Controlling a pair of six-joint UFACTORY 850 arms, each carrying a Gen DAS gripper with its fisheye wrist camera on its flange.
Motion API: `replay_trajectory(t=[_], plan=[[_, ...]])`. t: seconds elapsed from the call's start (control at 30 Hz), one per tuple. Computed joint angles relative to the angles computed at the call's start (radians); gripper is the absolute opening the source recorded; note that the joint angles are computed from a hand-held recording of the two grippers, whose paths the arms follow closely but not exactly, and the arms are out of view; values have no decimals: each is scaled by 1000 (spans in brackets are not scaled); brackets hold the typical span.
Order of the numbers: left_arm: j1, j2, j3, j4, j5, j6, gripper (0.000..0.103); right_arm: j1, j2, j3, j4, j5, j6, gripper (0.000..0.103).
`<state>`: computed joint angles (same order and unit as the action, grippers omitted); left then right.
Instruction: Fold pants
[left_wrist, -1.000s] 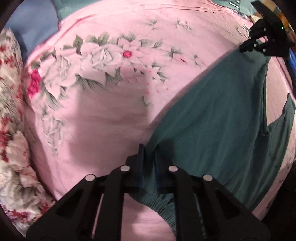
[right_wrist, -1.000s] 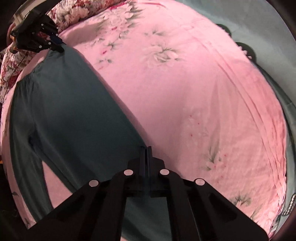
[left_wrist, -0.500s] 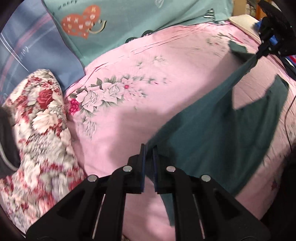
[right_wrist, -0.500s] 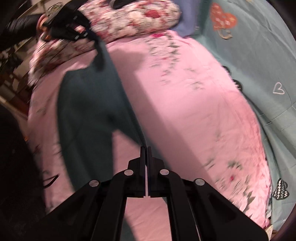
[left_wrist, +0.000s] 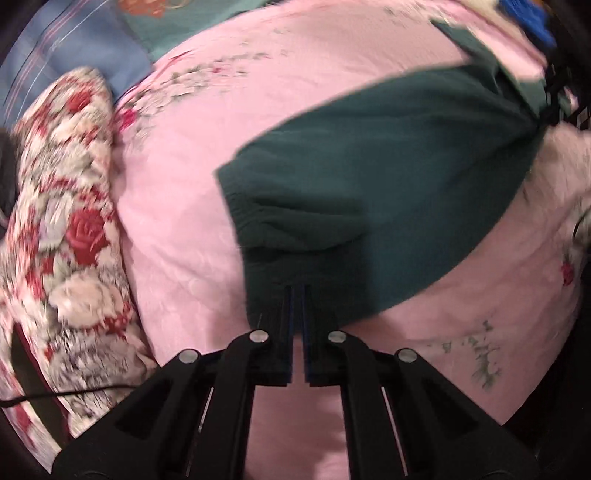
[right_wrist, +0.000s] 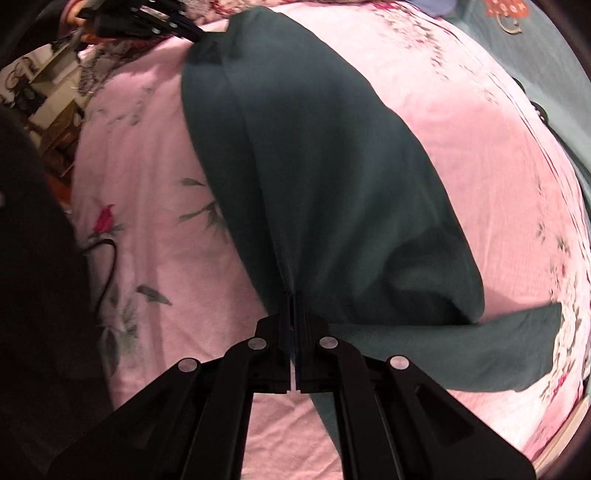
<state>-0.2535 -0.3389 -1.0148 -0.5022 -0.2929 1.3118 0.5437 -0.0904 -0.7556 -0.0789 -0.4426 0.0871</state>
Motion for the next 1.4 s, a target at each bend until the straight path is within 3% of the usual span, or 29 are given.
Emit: replay_trajectory(t=[0.1, 0.17, 0.23, 0.43, 0.5, 0.53, 0.57, 0.67, 0.77, 0.83, 0.9, 1.1, 1.17, 1.33, 1.4], plan=[[46, -11, -49, -197, -90, 53, 8, -5, 5, -36, 34, -40, 12, 7], [67, -40, -93, -310, -144, 65, 37, 14, 32, -56, -34, 30, 116, 9], [73, -90, -151, -361, -215, 47, 43, 43, 7, -99, -176, 105, 288, 22], [46, -175, -236, -286, -280, -40, 41, 108, -209, -269, -581, 223, 682, 22], [48, -186, -251, -273, -302, -55, 30, 112, -283, -332, -632, 251, 750, 22], [54, -198, -266, -272, -327, -60, 17, 117, -311, -357, -705, 251, 822, 22], [60, -202, -274, -275, -354, -64, 12, 127, -345, -387, -766, 249, 878, 22], [74, -204, -287, -306, -402, -56, 10, 157, -417, -449, -1018, 221, 1101, 22], [82, -204, -298, -327, -434, -50, 10, 190, -485, -509, -1187, 121, 1230, 23], [88, -204, -306, -336, -454, -50, 10, 203, -525, -549, -1172, 44, 1200, 23], [90, -197, -304, -327, -452, -48, 9, 206, -519, -552, -1151, 17, 1191, 1], [132, -133, -249, -308, -442, 9, 9, 248, -420, -489, -1273, 42, 1306, 1], [143, -132, -239, -276, -439, -1, 9, 263, -425, -491, -1197, 89, 1260, 1], [117, -132, -184, -171, -314, -35, 9, 268, -501, -542, -996, 112, 1091, 1], [103, -122, -160, -117, -261, -56, 13, 266, -519, -554, -967, 115, 1063, 8]])
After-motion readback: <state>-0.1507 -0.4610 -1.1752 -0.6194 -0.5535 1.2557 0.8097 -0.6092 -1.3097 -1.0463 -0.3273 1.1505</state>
